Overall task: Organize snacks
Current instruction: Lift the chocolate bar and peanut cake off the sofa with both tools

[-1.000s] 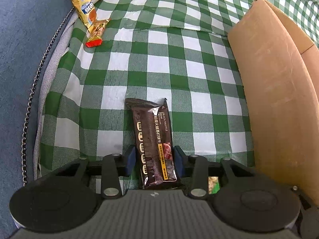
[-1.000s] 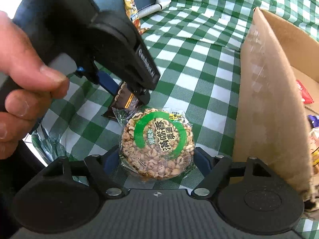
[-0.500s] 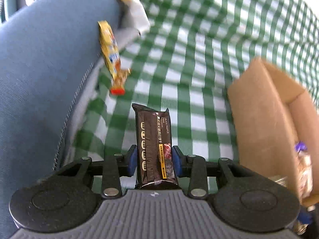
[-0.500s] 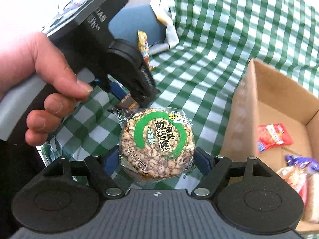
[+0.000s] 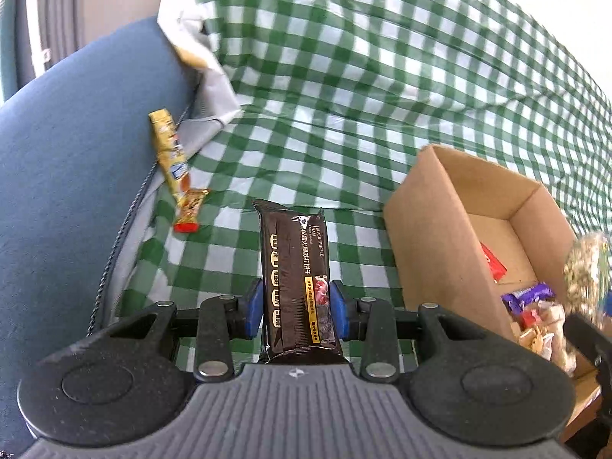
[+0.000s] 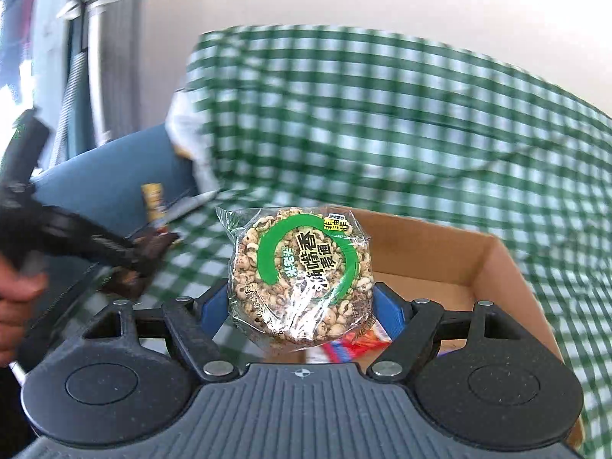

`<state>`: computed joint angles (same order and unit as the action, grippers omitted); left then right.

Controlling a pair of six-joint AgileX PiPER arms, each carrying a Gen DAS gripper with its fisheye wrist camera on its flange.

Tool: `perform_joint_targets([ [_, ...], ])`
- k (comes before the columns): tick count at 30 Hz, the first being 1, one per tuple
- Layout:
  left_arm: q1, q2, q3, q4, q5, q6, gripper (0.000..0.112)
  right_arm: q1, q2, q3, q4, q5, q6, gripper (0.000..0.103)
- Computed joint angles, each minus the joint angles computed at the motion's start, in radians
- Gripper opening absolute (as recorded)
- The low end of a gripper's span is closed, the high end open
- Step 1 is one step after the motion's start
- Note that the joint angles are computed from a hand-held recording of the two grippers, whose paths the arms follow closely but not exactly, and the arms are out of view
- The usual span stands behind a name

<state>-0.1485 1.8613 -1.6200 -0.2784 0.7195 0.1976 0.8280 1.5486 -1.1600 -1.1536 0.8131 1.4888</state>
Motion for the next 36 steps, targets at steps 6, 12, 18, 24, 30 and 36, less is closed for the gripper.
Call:
perform_joint_targets([
  [6,-0.027,-0.018,0.043,-0.041,-0.059,0.046,0.04,0.007,-0.052,0.114,-0.169,0.015,0.222,0.079],
  [12,-0.045,-0.039,0.078,-0.131,-0.123,0.128,0.04,-0.007,-0.054,0.134,-0.162,0.009,0.228,0.079],
  [18,-0.079,-0.066,0.121,-0.195,-0.205,0.218,0.04,-0.016,-0.059,0.141,-0.174,0.024,0.24,0.079],
  [24,-0.113,-0.075,0.144,-0.197,-0.245,0.245,0.04,-0.017,-0.07,0.155,-0.169,0.041,0.259,0.079],
  [30,-0.123,-0.09,0.176,-0.256,-0.276,0.321,0.04,-0.009,-0.058,0.149,-0.185,0.076,0.287,0.079],
  [36,-0.119,-0.109,0.211,-0.37,-0.309,0.443,0.04,0.004,-0.048,0.141,-0.186,0.148,0.328,0.079],
])
